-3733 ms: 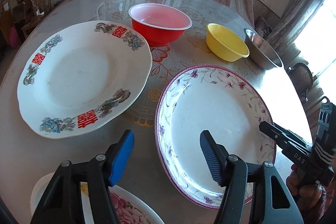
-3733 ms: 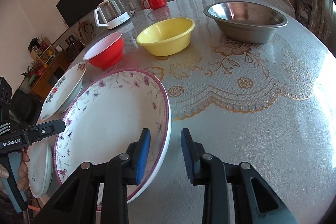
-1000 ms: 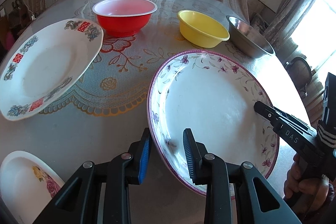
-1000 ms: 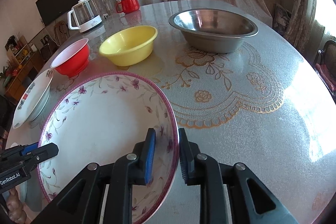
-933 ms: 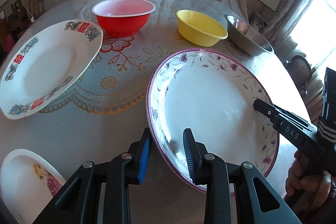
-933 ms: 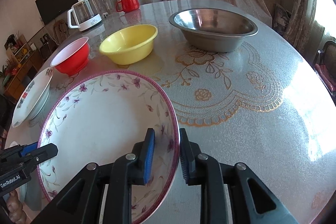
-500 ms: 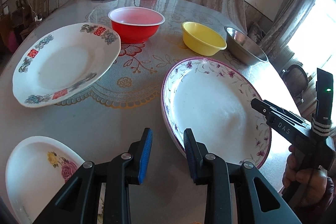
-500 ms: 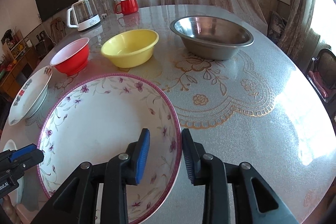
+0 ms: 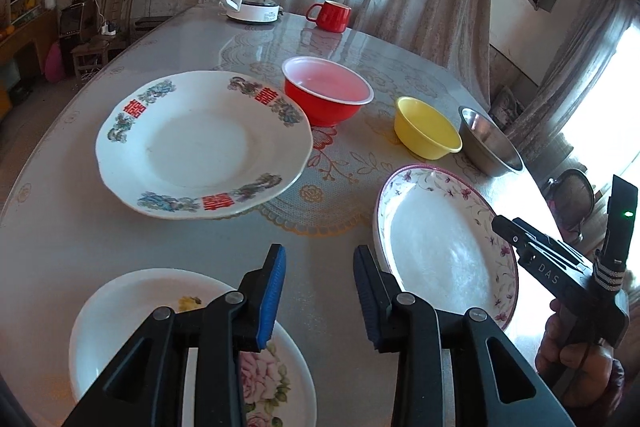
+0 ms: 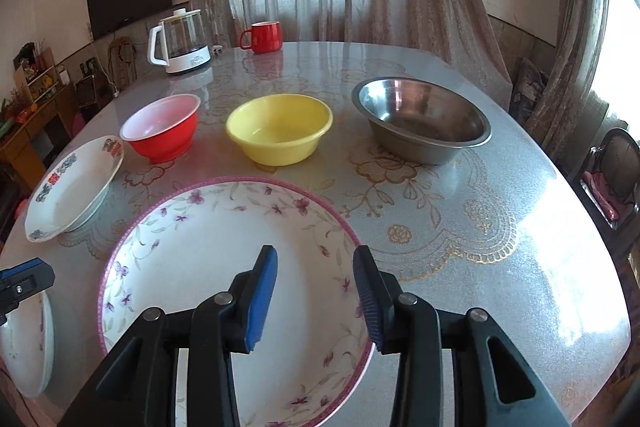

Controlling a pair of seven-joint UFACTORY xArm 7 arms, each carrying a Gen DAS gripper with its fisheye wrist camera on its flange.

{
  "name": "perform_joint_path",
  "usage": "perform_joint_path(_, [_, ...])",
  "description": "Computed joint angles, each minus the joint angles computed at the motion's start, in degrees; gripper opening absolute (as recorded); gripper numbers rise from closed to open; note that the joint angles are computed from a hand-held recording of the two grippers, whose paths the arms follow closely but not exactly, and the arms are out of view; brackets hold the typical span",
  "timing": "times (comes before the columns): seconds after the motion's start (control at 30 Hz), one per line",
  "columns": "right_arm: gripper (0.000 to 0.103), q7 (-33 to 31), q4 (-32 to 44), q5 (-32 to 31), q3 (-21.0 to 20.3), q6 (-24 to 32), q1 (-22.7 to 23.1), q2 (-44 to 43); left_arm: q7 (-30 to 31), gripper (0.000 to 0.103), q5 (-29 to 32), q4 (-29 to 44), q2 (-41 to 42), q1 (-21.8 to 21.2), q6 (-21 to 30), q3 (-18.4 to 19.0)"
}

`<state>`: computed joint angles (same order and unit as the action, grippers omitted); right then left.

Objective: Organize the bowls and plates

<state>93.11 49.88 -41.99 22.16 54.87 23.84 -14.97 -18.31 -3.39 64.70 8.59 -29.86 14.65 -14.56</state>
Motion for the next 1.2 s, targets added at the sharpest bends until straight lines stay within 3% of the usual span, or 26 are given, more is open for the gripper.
perform_joint_path(0.2, [0.041,-1.57,-1.76,1.35,-2.89,-19.43,-0.50,2.30,-2.58,0.036,0.47,-4.56,-3.85,2.13,-2.30,2.07])
perform_joint_path(0.33, [0.041,-1.97,0.93,-0.04,-1.62,-22.86,-0.47,6.34,-6.91,0.036,4.89,-6.25,-4.85,3.61,-2.45,3.70])
perform_joint_path(0.53, [0.041,-4.31,5.78,-1.69,-3.91,-30.22,1.30,12.44,-9.39,0.042,6.52,-6.47,-4.65,6.71,-3.00,4.98])
perform_joint_path(0.63, [0.041,-7.05,9.11,-0.06,-5.84,-33.58,2.77,16.45,-4.46,0.048,1.65,-5.26,-3.56,8.78,-3.17,4.27])
perform_joint_path(0.8, [0.041,-13.92,13.59,8.38,-8.86,-39.14,4.51,22.46,-1.09,0.050,0.88,-1.76,-0.53,9.93,-1.87,4.51])
perform_joint_path(1.03, [0.041,-19.90,18.82,15.14,-12.51,-39.32,7.43,27.26,8.79,0.050,-7.24,3.09,3.82,12.76,0.41,1.92])
perform_joint_path(1.2, [0.041,-23.00,21.23,19.74,-14.61,-40.86,8.49,29.82,12.64,0.050,-9.41,8.83,7.71,13.40,3.31,1.88])
